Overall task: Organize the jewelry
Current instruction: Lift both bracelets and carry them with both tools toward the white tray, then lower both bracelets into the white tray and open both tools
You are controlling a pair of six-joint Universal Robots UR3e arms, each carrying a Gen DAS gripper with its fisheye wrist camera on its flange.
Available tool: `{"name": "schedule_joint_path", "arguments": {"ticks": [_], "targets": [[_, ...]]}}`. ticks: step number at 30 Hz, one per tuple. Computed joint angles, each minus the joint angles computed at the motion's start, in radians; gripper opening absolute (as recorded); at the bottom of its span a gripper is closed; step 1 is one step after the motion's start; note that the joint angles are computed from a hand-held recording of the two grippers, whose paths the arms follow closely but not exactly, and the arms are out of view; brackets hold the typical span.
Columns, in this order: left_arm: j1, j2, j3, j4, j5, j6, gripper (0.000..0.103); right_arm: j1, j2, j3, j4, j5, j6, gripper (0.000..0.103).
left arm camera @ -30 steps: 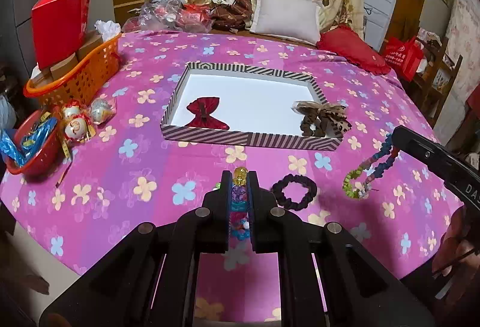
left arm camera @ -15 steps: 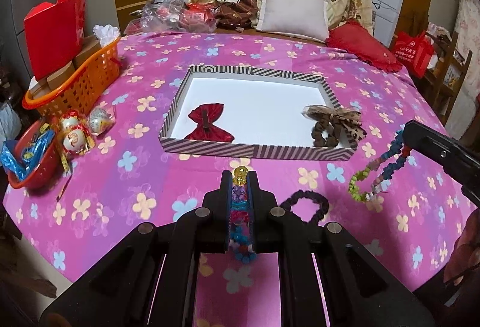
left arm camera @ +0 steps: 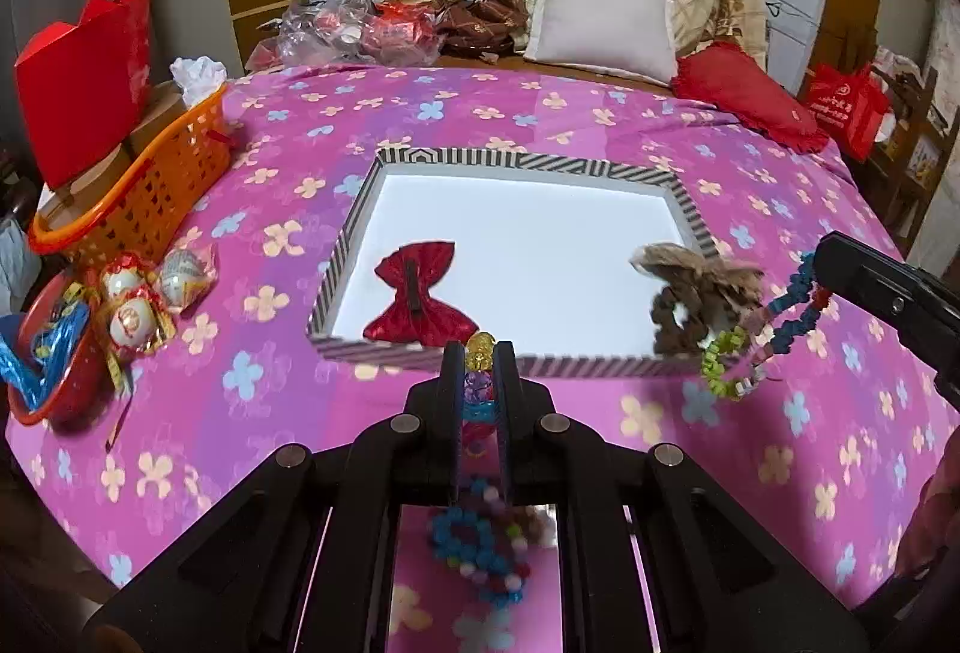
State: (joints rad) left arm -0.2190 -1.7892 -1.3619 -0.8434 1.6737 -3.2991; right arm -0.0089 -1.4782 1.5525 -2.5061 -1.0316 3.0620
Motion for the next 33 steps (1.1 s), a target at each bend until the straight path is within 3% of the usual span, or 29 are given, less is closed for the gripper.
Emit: {"name": "schedule_joint_path", "arguments": {"ticks": [8, 19, 33], "targets": [[0.04, -0.184, 0.264, -0.095, -0.044, -0.003, 0.008, 0.024, 0.204, -0.209, 0.028, -0.041, 0.021, 0.012], [0.059, -0.438, 0.571, -0.226, -0.087, -0.032, 0.008, 0.06, 0.404, -0.37, 0.063, -0.061, 0.037, 0.013], [0.031, -0.572, 0.639, -0.242, -0.064, -0.045, 0.008, 0.059, 0.471, -0.315, 0.085, -0.166, 0.024, 0.012]]}}
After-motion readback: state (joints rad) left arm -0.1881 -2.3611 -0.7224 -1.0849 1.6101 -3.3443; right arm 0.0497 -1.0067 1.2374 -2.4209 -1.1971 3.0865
